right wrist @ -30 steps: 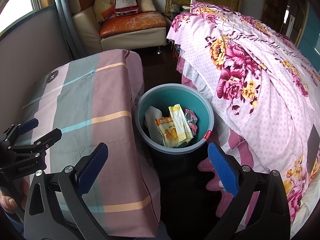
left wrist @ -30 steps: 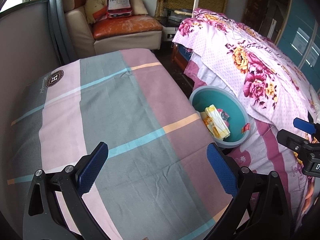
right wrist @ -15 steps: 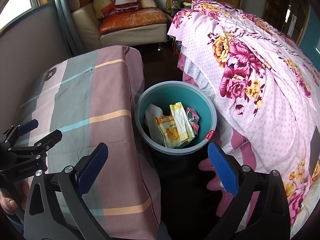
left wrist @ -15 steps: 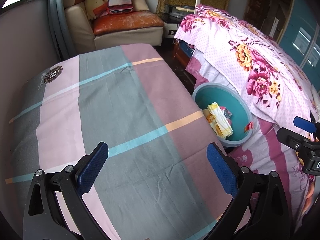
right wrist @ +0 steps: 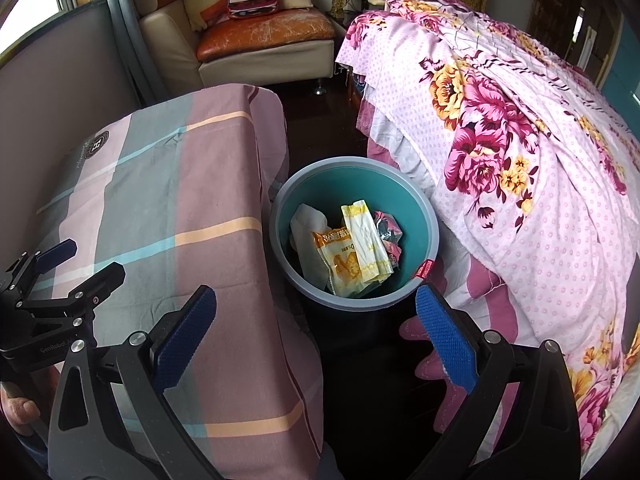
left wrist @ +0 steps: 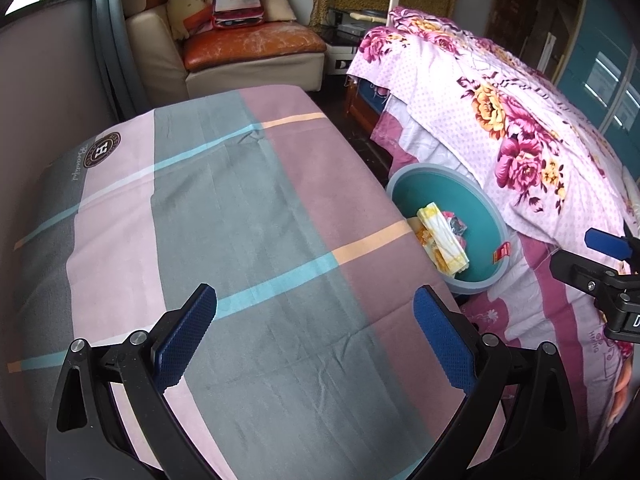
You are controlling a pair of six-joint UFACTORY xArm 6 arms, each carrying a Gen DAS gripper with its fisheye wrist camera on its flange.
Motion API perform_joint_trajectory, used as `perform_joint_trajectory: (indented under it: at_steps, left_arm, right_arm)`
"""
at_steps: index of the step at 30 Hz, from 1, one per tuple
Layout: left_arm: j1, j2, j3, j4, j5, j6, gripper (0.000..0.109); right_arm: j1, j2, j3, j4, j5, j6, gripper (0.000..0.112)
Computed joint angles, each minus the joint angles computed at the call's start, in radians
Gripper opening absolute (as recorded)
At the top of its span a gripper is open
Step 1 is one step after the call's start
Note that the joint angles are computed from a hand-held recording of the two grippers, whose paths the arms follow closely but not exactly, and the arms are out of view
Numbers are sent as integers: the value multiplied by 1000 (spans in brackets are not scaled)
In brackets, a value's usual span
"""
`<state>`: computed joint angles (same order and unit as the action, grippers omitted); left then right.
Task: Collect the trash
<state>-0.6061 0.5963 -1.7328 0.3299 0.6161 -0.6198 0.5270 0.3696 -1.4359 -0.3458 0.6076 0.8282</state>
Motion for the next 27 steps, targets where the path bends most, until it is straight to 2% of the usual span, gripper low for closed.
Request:
perform_joint_trajectory:
  at_steps: [22,27]
  left_arm:
    - [5,12,-3,20,39,-39,99]
    - [15,5,20,-63,13,8,99]
  right_arm:
    - [-4,21,-13,5,5,1,96]
    - [-3,13,-4,-5,5,10,96]
